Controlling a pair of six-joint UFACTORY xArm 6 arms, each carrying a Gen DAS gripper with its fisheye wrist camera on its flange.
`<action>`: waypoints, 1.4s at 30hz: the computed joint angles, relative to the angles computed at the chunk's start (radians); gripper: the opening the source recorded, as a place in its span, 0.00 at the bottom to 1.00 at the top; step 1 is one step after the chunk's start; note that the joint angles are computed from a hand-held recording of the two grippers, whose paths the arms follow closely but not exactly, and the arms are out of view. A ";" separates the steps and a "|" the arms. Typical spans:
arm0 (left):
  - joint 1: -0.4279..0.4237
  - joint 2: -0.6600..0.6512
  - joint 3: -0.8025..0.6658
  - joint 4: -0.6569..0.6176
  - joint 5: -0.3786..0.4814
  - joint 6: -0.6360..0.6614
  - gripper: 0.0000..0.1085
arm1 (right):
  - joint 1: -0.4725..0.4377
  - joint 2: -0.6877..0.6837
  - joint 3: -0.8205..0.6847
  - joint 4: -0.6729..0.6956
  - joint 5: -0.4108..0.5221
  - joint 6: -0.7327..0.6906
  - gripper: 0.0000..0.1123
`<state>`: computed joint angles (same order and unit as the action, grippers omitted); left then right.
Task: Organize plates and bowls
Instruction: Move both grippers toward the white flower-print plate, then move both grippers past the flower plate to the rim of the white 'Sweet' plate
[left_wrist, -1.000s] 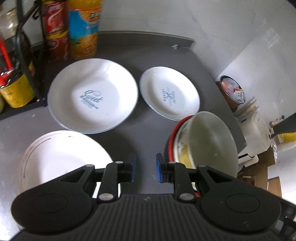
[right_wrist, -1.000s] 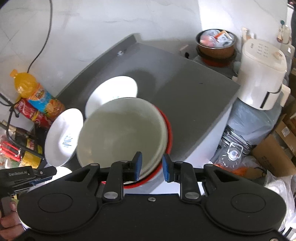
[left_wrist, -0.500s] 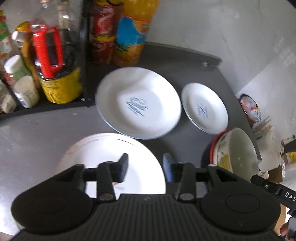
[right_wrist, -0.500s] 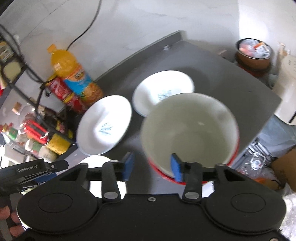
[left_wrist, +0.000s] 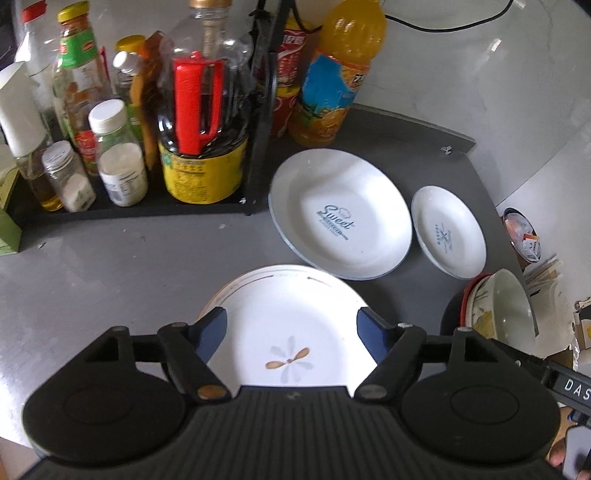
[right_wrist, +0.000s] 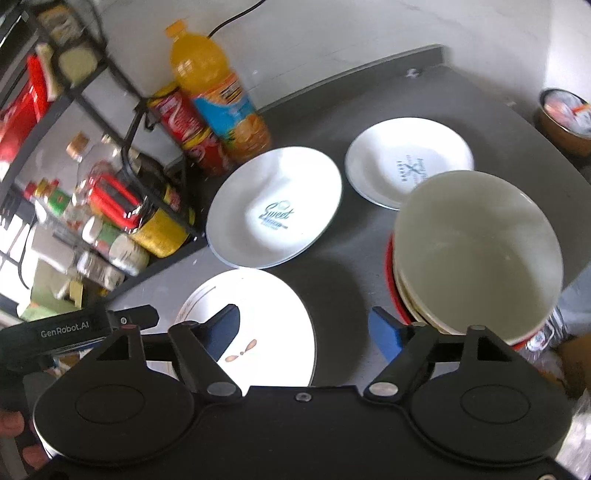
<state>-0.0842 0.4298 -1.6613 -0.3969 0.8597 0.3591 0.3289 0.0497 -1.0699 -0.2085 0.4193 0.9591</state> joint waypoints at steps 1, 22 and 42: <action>0.002 -0.001 0.004 0.008 0.000 -0.005 0.72 | 0.001 0.010 -0.011 0.018 0.005 -0.034 0.71; -0.011 0.064 -0.061 0.111 -0.003 0.018 0.78 | -0.042 0.160 -0.149 0.043 0.041 -0.252 0.72; -0.067 0.312 -0.363 0.183 0.021 -0.170 0.76 | -0.080 0.394 -0.388 0.061 0.064 -0.244 0.69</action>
<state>-0.1511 0.7413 -2.0245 -0.2135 0.8810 0.1886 0.2493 0.4440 -1.4575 -0.1476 0.4830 0.7147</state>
